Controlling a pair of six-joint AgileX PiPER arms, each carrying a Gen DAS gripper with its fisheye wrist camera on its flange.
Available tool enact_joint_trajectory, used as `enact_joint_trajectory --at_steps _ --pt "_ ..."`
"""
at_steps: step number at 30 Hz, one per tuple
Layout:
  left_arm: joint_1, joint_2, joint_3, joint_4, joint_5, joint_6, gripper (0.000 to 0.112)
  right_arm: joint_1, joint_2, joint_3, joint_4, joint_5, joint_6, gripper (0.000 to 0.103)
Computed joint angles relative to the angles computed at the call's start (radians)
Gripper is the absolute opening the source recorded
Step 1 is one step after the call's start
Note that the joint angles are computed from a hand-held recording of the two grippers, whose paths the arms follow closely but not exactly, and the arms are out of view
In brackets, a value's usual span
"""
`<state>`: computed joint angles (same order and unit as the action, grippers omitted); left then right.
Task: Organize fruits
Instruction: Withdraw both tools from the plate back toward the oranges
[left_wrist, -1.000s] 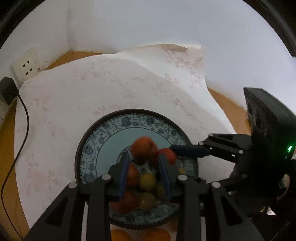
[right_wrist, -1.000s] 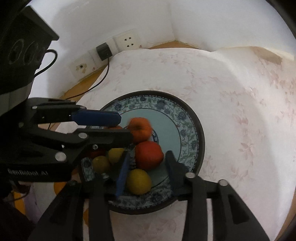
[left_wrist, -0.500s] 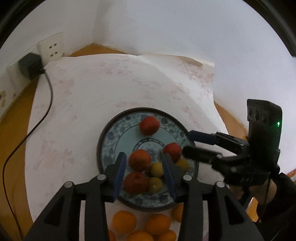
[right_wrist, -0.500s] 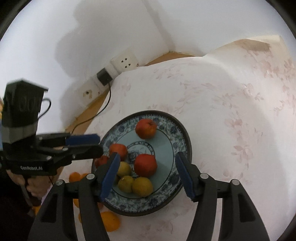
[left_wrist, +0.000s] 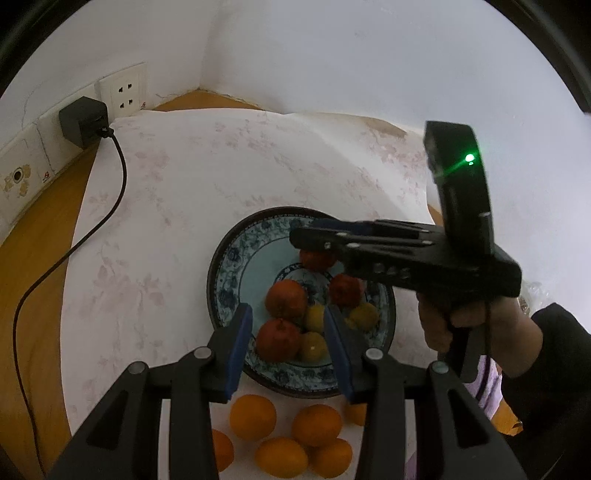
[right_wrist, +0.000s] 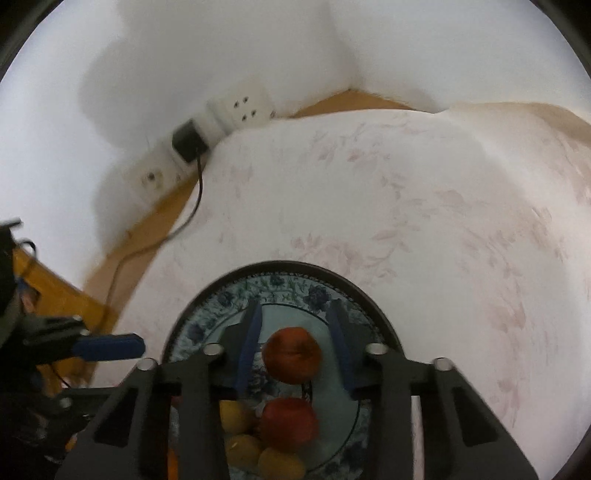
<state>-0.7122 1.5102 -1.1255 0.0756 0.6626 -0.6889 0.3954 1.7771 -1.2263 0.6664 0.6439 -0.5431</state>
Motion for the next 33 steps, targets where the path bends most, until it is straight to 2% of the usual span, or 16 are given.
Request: enact_joint_trajectory --at_steps 2,5,8,10,14,17,27,33 --pt "0.001 -0.001 0.006 0.002 -0.002 -0.012 0.042 -0.008 -0.005 0.007 0.026 0.028 -0.028 0.025" --pt "-0.002 0.0 0.013 0.005 -0.005 -0.029 0.042 -0.04 -0.015 0.014 0.067 0.114 -0.049 0.025" --pt "-0.007 -0.004 0.017 0.006 -0.006 -0.037 0.042 -0.04 -0.017 0.009 0.047 0.181 -0.028 0.026" --pt "-0.017 -0.014 0.025 0.017 -0.007 -0.055 0.042 -0.029 -0.024 0.015 0.034 0.175 -0.015 0.026" --pt "-0.031 -0.034 0.04 0.051 -0.005 -0.1 0.042 -0.011 -0.052 0.03 -0.026 0.134 0.048 0.042" --pt "-0.049 -0.073 0.069 0.1 0.0 -0.163 0.042 -0.032 -0.096 0.054 0.016 0.123 0.017 0.046" --pt "-0.157 -0.242 0.227 0.226 0.029 -0.409 0.042 -0.035 -0.324 0.125 -0.073 0.132 0.11 0.047" --pt "-0.314 -0.309 0.264 0.349 0.106 -0.596 0.042 -0.051 -0.477 0.264 -0.033 0.117 0.135 0.047"
